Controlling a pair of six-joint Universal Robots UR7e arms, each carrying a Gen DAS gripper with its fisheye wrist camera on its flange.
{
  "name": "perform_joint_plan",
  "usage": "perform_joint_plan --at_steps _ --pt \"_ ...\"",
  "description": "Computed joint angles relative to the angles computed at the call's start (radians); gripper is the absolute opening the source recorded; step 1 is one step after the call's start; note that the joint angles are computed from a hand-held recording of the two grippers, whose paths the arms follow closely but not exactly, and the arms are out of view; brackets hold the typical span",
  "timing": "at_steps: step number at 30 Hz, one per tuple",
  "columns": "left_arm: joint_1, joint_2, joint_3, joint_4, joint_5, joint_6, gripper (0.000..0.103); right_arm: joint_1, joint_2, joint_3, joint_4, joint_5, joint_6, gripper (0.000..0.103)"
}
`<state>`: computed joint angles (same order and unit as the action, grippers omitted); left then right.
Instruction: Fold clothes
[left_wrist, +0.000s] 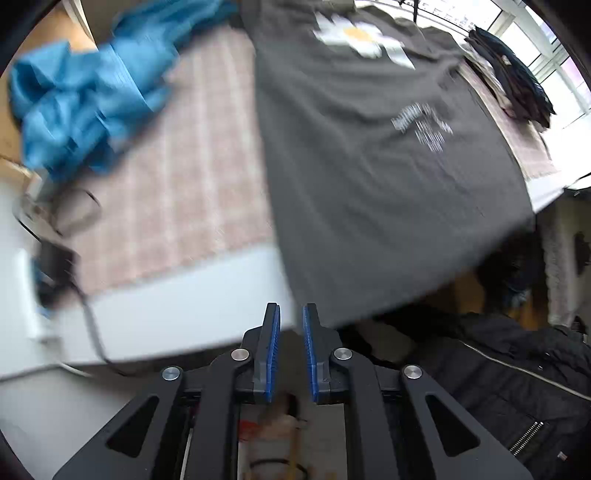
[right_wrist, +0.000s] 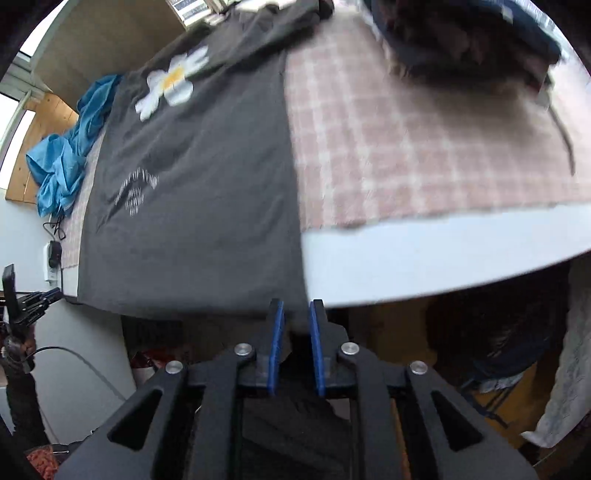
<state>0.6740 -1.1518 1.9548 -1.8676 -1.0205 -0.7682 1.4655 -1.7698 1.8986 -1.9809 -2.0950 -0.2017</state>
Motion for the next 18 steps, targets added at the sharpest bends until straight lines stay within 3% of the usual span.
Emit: perform_joint_plan --at_steps 4,7,10,15,18 --pt "0.013 0.088 -0.158 0.014 0.095 0.091 0.017 0.086 0.124 -0.170 -0.012 -0.021 -0.035 0.018" --pt "0.042 0.195 -0.313 -0.011 0.179 0.180 0.021 0.126 0.249 -0.287 -0.090 -0.032 -0.110 0.040" --pt "0.085 0.325 -0.485 -0.052 0.236 0.259 0.026 0.120 0.380 -0.410 -0.137 -0.021 -0.156 0.041" --pt "0.160 0.541 -0.794 -0.039 0.303 0.344 0.033 0.070 0.581 -0.640 -0.092 0.047 -0.107 0.041" --pt "0.216 0.616 -0.931 -0.040 0.333 0.325 0.033 0.051 0.668 -0.741 -0.052 0.055 -0.087 0.041"
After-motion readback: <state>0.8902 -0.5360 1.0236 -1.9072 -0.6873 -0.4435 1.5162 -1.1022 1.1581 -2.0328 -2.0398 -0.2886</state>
